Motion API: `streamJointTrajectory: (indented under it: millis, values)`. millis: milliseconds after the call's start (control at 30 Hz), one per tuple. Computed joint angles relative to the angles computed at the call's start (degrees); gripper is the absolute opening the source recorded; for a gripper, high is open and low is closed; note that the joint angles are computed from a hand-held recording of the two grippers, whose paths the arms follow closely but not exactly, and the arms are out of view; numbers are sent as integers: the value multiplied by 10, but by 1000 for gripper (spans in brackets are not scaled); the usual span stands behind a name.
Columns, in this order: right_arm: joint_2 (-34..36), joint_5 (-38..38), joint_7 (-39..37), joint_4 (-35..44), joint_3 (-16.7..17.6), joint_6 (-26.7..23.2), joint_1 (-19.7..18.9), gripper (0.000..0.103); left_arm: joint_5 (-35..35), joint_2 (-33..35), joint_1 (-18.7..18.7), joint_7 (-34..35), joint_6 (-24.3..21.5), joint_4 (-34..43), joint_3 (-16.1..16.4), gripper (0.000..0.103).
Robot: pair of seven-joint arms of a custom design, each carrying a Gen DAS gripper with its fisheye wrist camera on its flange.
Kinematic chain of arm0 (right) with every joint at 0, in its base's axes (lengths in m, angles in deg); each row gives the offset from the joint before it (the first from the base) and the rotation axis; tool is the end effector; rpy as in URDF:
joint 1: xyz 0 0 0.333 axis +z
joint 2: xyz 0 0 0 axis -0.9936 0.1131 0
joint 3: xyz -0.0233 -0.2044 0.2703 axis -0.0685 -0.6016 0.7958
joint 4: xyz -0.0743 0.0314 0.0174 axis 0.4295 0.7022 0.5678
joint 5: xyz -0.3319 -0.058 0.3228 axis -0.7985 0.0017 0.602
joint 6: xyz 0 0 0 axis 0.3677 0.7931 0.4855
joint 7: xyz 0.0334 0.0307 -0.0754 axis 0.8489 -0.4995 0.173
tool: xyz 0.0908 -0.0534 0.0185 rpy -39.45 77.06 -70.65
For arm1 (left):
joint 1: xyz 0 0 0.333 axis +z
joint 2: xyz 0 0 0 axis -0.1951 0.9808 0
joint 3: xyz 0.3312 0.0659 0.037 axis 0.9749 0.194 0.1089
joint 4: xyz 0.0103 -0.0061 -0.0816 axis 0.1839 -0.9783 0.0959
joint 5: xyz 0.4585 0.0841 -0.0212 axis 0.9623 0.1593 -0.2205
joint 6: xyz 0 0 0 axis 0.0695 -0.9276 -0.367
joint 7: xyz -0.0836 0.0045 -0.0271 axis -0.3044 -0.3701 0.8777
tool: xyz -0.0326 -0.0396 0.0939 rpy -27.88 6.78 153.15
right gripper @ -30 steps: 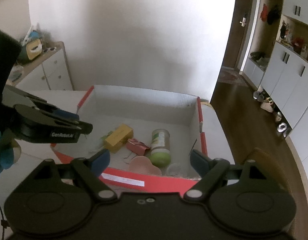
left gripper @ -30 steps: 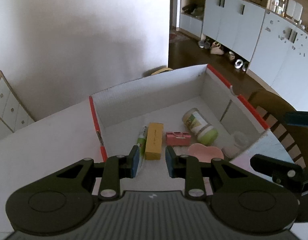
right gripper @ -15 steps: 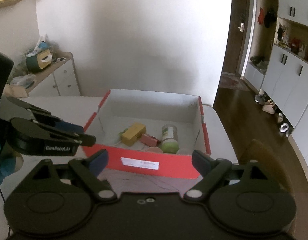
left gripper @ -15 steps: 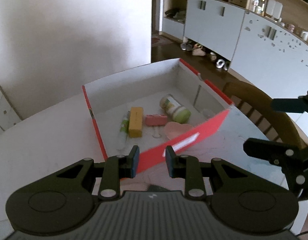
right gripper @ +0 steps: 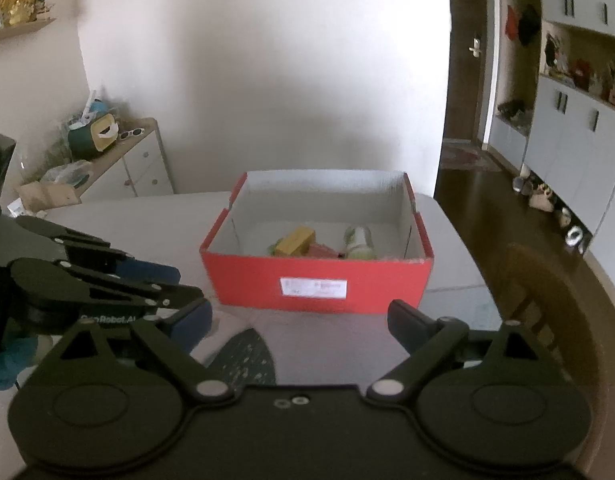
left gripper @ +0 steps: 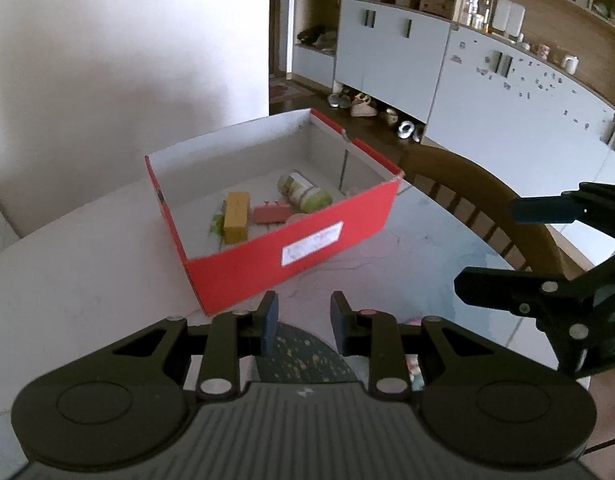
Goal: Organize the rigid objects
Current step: 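Withdraw both tools from the red box back to the table items, then grasp the grey tape dispenser with the left tool while the right tool grasps the teal sharpener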
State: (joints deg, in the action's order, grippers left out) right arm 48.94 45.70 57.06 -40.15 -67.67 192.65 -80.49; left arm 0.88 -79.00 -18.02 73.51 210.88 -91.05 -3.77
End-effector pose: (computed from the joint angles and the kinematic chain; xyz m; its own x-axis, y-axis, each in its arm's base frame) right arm 0.7355 0.0683 0.5223 0.7120 -0.6979 -0.0774 -0.4792 -0.4023 -0.7801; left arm 0.6649 -0.2047 0.5161 0.0690 -0.9965 0.0476 -0.7266 -0.0829 -0.6820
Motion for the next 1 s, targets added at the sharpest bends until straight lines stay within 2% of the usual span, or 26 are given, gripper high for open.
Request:
streamJointTrajectory:
  millis: [100, 167, 200, 233, 267, 367, 467, 600, 733, 1000]
  values:
    - [-19, 12, -12, -32, -2, 9, -2, 97, -18, -14, 0, 5, 13, -22, -3, 29]
    - [-30, 18, -18, -48, -6, 8, -4, 97, -14, -20, -2, -2, 18, -34, -4, 47]
    - [-35, 23, -23, -57, -8, 9, -6, 97, -1, -25, -3, -17, 22, -41, -3, 64]
    - [-39, 29, -30, -64, -10, 7, -7, 97, 23, -30, -5, -40, 28, -50, -2, 69]
    - [-43, 34, -37, -72, -12, 8, -8, 97, 35, -34, -5, -51, 32, -56, -2, 69]
    - [-54, 38, -46, -94, -19, 20, -8, 97, 1, -40, -5, -35, 45, -74, -4, 69]
    - [-66, 42, -53, -120, -24, 33, -9, 97, 5, -42, -6, -44, 46, -85, -6, 70]
    - [-74, 40, -50, -146, -30, 45, -9, 97, 33, -43, -8, -76, 68, -105, -6, 81]
    - [-82, 33, -49, -173, -32, 59, -7, 100, 24, -41, -8, -85, 97, -127, -6, 83]
    - [-86, 30, -43, -207, -34, 54, -4, 102, 22, -28, -11, -94, 90, -143, -8, 83]
